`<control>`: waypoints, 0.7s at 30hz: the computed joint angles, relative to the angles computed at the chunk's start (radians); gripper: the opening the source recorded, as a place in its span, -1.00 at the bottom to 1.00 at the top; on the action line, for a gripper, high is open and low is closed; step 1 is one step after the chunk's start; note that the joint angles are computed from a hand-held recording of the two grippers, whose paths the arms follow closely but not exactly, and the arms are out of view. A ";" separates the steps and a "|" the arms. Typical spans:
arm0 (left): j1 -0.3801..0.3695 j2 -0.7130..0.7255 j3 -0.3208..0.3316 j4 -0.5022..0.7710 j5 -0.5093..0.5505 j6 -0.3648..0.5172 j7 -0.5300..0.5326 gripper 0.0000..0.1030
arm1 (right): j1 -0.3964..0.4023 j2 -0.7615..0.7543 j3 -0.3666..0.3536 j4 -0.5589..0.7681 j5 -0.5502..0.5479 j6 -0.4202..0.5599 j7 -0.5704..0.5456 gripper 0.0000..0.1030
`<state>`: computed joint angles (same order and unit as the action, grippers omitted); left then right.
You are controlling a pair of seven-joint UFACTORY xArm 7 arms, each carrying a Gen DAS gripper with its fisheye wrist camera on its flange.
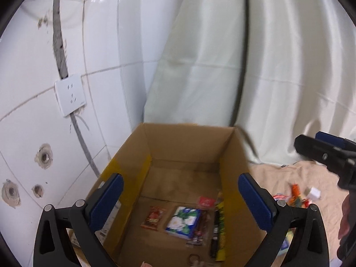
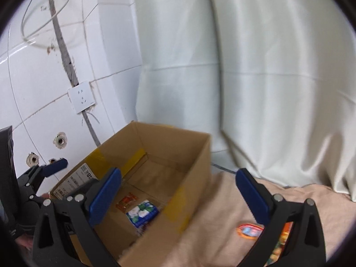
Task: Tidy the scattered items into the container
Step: 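Move both grippers back from the box toward the remaining items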
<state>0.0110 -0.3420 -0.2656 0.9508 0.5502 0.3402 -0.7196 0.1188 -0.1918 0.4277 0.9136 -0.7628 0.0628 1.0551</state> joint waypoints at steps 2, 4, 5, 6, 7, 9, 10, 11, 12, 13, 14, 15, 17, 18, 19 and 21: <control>-0.036 -0.009 0.006 0.004 -0.042 -0.009 0.015 1.00 | 0.029 -0.083 -0.048 -0.058 0.069 0.005 -0.035 1.00; -0.081 -0.006 0.016 0.016 -0.105 -0.001 0.046 1.00 | 0.045 -0.176 -0.087 -0.123 0.127 0.003 -0.077 1.00; -0.096 -0.003 0.012 0.025 -0.129 0.008 0.049 1.00 | 0.045 -0.212 -0.095 -0.144 0.146 0.014 -0.090 1.00; -0.103 -0.002 0.002 0.031 -0.140 0.015 0.044 1.00 | 0.040 -0.251 -0.098 -0.167 0.160 0.019 -0.099 1.00; -0.114 0.003 -0.004 0.038 -0.151 0.020 0.043 1.00 | 0.006 -0.308 -0.092 -0.204 0.157 0.008 -0.095 1.00; -0.124 0.014 -0.030 0.053 -0.147 0.021 0.028 1.00 | -0.011 -0.374 -0.102 -0.245 0.175 0.018 -0.119 1.00; -0.118 0.017 -0.051 0.057 -0.124 0.015 0.003 1.00 | -0.011 -0.406 -0.115 -0.266 0.188 0.028 -0.135 1.00; -0.099 0.019 -0.085 0.066 -0.082 0.016 -0.042 1.00 | -0.005 -0.440 -0.136 -0.291 0.202 0.030 -0.154 1.00; -0.085 0.020 -0.111 0.072 -0.043 0.014 -0.085 1.00 | -0.001 -0.466 -0.154 -0.311 0.216 0.028 -0.173 1.00; -0.081 0.023 -0.128 0.078 -0.013 0.007 -0.115 1.00 | 0.004 -0.490 -0.172 -0.329 0.227 0.031 -0.194 1.00; -0.087 0.031 -0.138 0.086 0.005 0.002 -0.134 1.00 | 0.020 -0.513 -0.199 -0.346 0.241 0.043 -0.225 1.00; -0.091 0.036 -0.146 0.093 0.024 0.000 -0.153 1.00 | 0.038 -0.535 -0.226 -0.360 0.253 0.059 -0.259 1.00; -0.099 0.056 -0.168 0.119 0.067 0.013 -0.199 1.00 | 0.033 -0.572 -0.240 -0.383 0.271 0.073 -0.296 1.00; -0.111 0.067 -0.171 0.128 0.082 0.013 -0.216 1.00 | 0.033 -0.595 -0.251 -0.398 0.282 0.083 -0.315 1.00; -0.125 0.076 -0.171 0.136 0.092 0.018 -0.228 1.00 | 0.046 -0.614 -0.272 -0.412 0.296 0.089 -0.340 1.00; -0.143 0.090 -0.177 0.142 0.129 0.026 -0.274 1.00 | 0.055 -0.655 -0.301 -0.443 0.323 0.101 -0.380 1.00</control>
